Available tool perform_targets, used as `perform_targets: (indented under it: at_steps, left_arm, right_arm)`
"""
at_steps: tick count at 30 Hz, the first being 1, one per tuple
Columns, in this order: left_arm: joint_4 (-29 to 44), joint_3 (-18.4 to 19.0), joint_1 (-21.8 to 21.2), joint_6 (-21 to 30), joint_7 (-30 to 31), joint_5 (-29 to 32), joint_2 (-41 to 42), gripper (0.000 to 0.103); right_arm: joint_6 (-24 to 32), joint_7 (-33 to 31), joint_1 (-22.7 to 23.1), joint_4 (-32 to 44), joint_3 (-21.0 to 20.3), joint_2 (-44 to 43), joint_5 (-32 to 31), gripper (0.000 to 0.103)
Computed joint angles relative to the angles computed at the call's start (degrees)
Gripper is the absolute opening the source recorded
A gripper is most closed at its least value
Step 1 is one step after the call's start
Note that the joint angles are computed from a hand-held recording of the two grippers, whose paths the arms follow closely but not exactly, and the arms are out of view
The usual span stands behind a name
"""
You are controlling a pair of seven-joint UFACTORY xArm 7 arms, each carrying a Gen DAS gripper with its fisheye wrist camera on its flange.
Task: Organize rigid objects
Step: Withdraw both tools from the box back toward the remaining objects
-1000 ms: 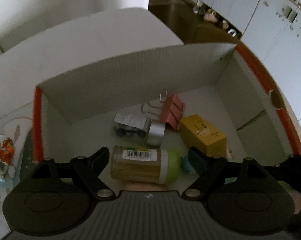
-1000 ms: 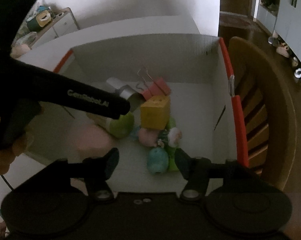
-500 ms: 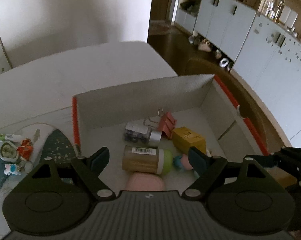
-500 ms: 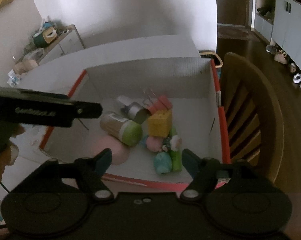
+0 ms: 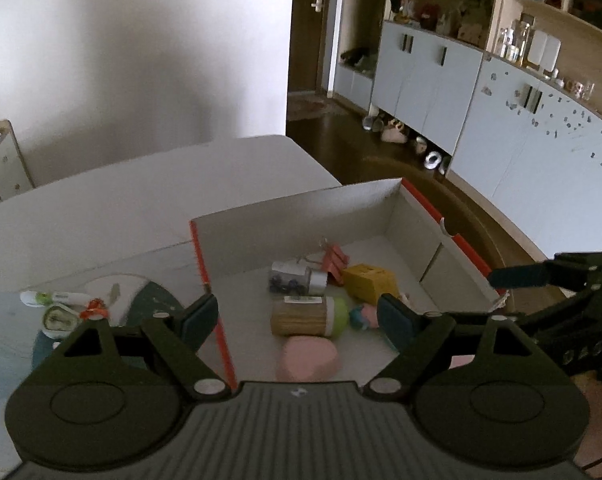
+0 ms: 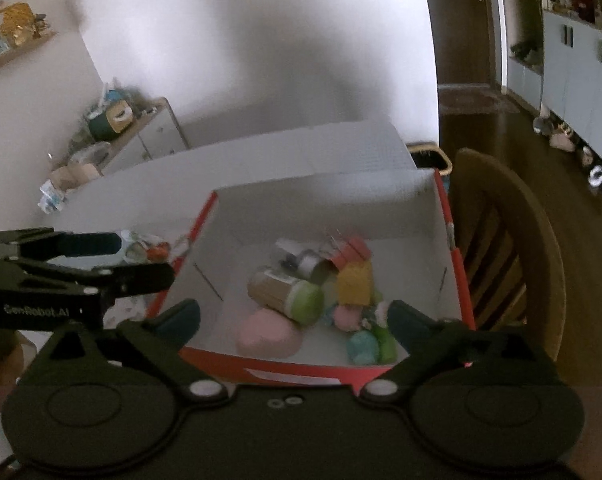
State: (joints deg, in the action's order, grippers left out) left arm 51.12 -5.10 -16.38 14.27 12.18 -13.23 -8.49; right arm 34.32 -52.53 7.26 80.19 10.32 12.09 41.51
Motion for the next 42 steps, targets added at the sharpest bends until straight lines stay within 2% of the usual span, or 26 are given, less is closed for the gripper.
perform_targets:
  at_steps: [4, 10, 17, 20, 23, 26, 30, 35, 38, 42]
  left_arm:
    - [-2.6, 0.8, 0.1, -1.2, 0.7, 0.0, -2.5, 0.087]
    - [-5.5, 5.8, -2.7, -2.8, 7.7, -7.2, -5.7, 0.087]
    - [-7.7, 11.5, -4.5, -4.4, 17.1, -13.9, -8.5, 0.087]
    - [-7.6, 15.2, -6.0, -3.6, 22.7, -17.9, -9.1, 0.087]
    - [-7.0, 17.3, -5.9, -2.3, 27.6, -21.3, -9.1, 0.087]
    - [-6.0, 19.3, -5.3, -0.3, 33.4, -25.6, -8.5, 0.098]
    - [-4.6, 22.1, -4.5, 1.3, 41.3, -32.6, -7.1, 0.099]
    - [-3.4, 21.7, -1.8, -1.5, 48.2, -37.6, -3.7, 0.099]
    - [-1.9, 23.1, -1.5, -0.3, 56.5, -44.6, -1.6, 0.100]
    - [-0.2, 22.7, 0.1, -0.2, 64.6, -52.0, 1.8, 0.100]
  right_arm:
    - [-2.3, -3.1, 0.3, -3.4, 0.8, -2.5, 4.0, 0.102]
    - [-4.1, -4.9, 2.6, -6.0, 1.0, -4.7, 9.3, 0.102]
    - [-6.2, -2.3, 6.9, -6.8, 1.9, -4.6, 8.2, 0.102]
    - [-7.5, -0.5, 8.6, -6.4, 2.8, -3.7, 7.1, 0.102]
    - [-8.6, 2.5, 10.1, -5.4, 3.7, -2.3, 5.3, 0.102]
    - [-10.3, 6.1, 11.8, -3.8, 4.6, -0.3, 2.3, 0.102]
    - [-11.9, 11.2, 13.5, -1.8, 5.7, 2.4, -2.5, 0.102]
    - [-13.6, 19.2, 16.2, 1.1, 6.0, 6.2, -11.4, 0.102]
    - [-14.1, 23.7, 17.6, 3.2, 6.0, 8.8, -16.1, 0.102]
    - [-13.5, 29.7, 19.3, 6.9, 5.6, 12.6, -21.8, 0.102]
